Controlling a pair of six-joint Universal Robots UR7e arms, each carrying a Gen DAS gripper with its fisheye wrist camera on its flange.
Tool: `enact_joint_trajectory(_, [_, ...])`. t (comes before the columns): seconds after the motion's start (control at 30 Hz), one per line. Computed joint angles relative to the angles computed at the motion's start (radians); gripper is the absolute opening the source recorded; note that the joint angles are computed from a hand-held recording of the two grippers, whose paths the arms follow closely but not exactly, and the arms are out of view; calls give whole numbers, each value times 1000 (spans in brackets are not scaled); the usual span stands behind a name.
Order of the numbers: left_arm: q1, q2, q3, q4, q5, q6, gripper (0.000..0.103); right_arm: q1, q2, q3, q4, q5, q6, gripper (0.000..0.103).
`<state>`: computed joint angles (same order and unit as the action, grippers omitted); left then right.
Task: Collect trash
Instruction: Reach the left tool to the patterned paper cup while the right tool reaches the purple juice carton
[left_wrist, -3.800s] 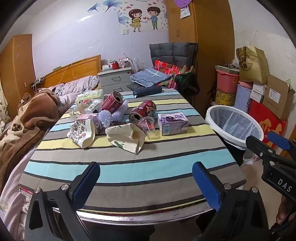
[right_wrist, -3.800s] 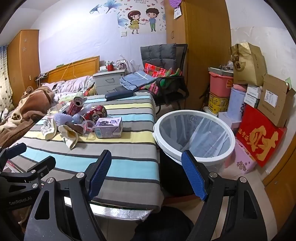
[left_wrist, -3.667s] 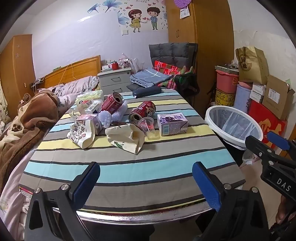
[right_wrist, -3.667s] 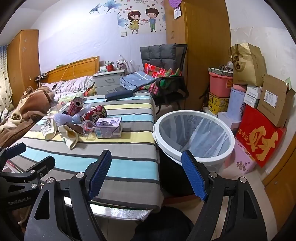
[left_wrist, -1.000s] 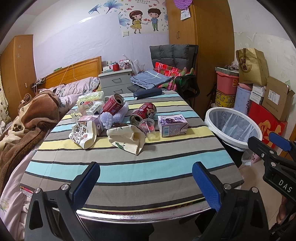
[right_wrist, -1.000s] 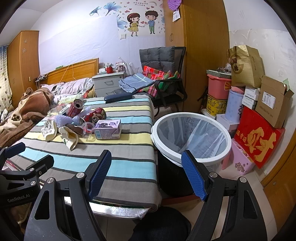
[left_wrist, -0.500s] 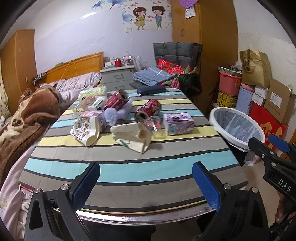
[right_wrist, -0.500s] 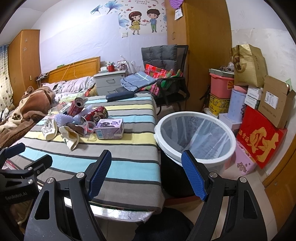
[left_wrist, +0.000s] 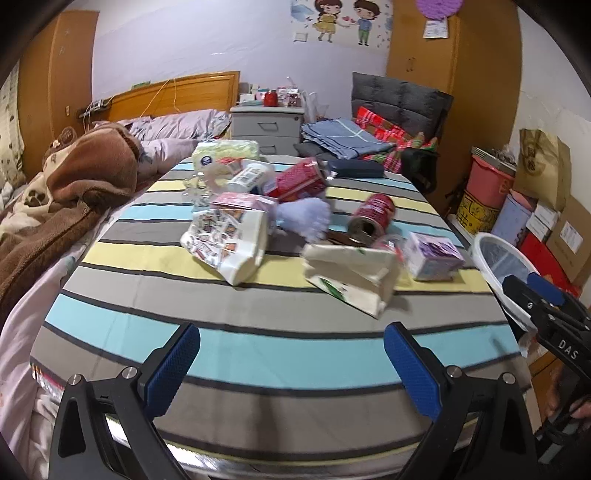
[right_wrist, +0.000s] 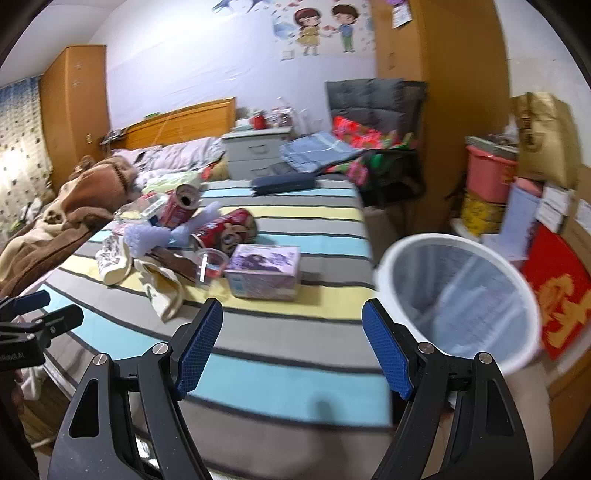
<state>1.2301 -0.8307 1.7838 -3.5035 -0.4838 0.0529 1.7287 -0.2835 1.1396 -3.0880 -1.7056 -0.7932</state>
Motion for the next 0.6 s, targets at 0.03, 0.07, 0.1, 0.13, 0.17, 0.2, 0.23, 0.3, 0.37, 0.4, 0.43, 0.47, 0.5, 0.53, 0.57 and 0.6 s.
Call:
enact_joint_trajectory(0.03, [9,-6,-7,8,-6,3,101,1,14,-31,36,0,9,79])
enact_joint_trajectory(0.07, [20,-17,-11,30,-12,-11,101,5,29,-60,57,-7,11,79])
enact_joint_trajectory(0.1, [28,-25,-16,50,-17,-25,101,6,44,-86,72,0,-1,79])
enact_joint_trajectory(0.13, [36,-30,-21,62,-24,-29,101,6,54,-104,89,12,-10,79])
enact_joint_trajectory(0.17, [48,-36,-31,87,-33,-39,101,7,68,-137,122,11,-8,79])
enact_joint_trajectory(0.2, [59,-39,-44,110,-41,-40,101,9,82,-170,157,7,-1,79])
enact_joint_trajectory(0.23, [67,-39,-55,127,-40,-45,101,9,94,-200,189,6,3,79])
enact_joint_trajectory(0.3, [85,-34,-85,164,-33,-58,101,17,125,-260,226,-33,6,79])
enact_joint_trajectory(0.37, [102,-18,-119,163,-25,-31,101,22,150,-302,241,-46,-22,79])
enact_joint_trajectory(0.4, [117,-14,-141,199,-22,-46,100,23,160,-324,264,-43,-18,79])
enact_joint_trajectory(0.43, [128,-12,-157,224,-25,-60,98,22,167,-344,292,-40,-7,79])
enact_joint_trajectory(0.47, [136,-3,-176,243,-12,-66,97,23,176,-367,319,-44,5,79])
enact_joint_trajectory(0.5, [142,14,-203,260,26,-52,97,25,183,-382,337,-53,11,79])
enact_joint_trajectory(0.53, [147,29,-228,283,59,-34,96,26,186,-385,345,-53,5,79])
enact_joint_trajectory(0.57, [154,40,-246,292,74,-14,96,27,190,-389,349,-54,1,79])
enact_joint_trajectory(0.6, [162,42,-260,332,79,-23,95,30,196,-397,359,-65,-3,79])
